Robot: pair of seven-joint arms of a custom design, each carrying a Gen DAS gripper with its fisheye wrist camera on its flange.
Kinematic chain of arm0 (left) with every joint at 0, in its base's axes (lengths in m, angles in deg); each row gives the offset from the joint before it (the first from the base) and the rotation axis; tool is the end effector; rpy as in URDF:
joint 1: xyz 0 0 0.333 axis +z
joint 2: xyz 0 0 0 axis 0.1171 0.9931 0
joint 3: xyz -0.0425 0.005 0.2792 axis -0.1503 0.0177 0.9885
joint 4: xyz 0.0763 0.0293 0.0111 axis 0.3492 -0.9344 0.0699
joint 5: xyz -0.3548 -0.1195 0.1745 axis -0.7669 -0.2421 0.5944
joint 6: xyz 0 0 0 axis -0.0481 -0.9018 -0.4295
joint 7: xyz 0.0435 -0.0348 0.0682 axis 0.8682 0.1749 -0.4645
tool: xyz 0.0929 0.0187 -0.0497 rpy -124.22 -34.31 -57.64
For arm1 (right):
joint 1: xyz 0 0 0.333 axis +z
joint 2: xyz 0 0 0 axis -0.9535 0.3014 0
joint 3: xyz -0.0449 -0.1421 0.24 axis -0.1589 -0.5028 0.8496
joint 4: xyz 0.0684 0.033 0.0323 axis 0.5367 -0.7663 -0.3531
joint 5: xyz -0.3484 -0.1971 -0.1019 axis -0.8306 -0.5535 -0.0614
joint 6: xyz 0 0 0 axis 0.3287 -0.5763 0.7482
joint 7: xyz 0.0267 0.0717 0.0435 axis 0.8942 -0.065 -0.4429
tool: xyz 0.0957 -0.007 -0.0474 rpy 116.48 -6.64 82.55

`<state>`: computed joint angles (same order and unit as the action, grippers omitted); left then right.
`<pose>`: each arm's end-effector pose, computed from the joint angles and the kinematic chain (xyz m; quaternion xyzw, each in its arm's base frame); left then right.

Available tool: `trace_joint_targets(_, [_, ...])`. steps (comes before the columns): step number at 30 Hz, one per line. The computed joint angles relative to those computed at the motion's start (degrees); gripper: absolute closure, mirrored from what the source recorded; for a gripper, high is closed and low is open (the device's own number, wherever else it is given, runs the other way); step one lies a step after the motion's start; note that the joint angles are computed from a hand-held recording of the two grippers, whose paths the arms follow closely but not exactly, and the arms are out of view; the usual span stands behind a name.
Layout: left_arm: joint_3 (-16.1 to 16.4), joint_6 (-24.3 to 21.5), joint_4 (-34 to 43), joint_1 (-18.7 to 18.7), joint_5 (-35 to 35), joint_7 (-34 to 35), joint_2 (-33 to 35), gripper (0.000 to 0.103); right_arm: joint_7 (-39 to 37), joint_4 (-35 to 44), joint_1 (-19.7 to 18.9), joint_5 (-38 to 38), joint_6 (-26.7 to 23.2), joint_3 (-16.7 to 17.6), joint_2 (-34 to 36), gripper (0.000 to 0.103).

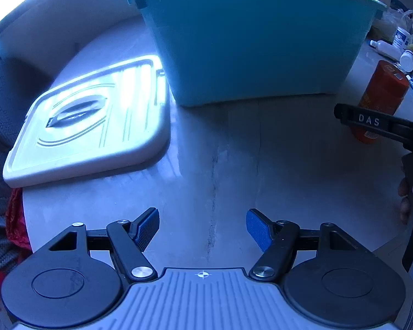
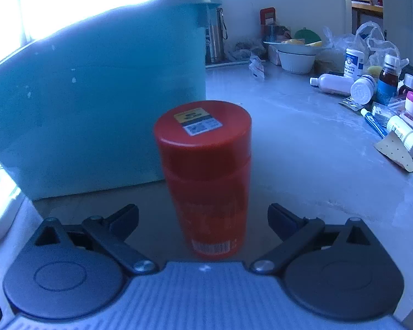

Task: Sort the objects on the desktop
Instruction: 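Grasp the orange-red bottle with the right gripper, then lift the orange-red bottle over the teal tub and open the right gripper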

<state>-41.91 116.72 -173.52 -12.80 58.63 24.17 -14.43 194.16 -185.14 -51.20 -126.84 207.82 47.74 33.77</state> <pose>0.4177 -0.2788 0.5332 -0.6832 0.6748 -0.1548 0.2321 0.5300 0.3141 0.4564 -0.6156 0.6496 -0.2678 0.3570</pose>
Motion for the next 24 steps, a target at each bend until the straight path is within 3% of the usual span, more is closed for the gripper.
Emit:
trace_joint_targets(9, [-0.04,-1.01,0.18,0.36,0.28,-0.49,0.19,0.031,-1.0,3.09,0.66,0.29,-0.93,-0.91,3.3,0.003])
trace_joint_targets(10, [-0.07,-1.11,0.24,0.37,0.32,-0.56,0.22,0.031,-0.2,3.39,0.81,-0.9,-0.95,-1.14,3.54,0.008])
trace_joint_targets(11, [-0.12,-1.24,0.3,0.39,0.39,-0.65,0.26,0.031,0.21,3.44,0.86,-2.12,-0.51,-1.38,3.59,0.022])
trace_joint_targets(12, [-0.18,-1.31,0.34,0.41,0.52,-0.76,0.24,0.031,-0.62,3.57,1.02,-2.42,-1.37,-1.33,3.54,0.053])
trace_joint_targets(24, [-0.49,-1.01,0.15,0.18,1.15,-2.22,-0.15,0.031,-10.53,-3.63,0.66,7.88,0.67,0.89,-3.87,0.053])
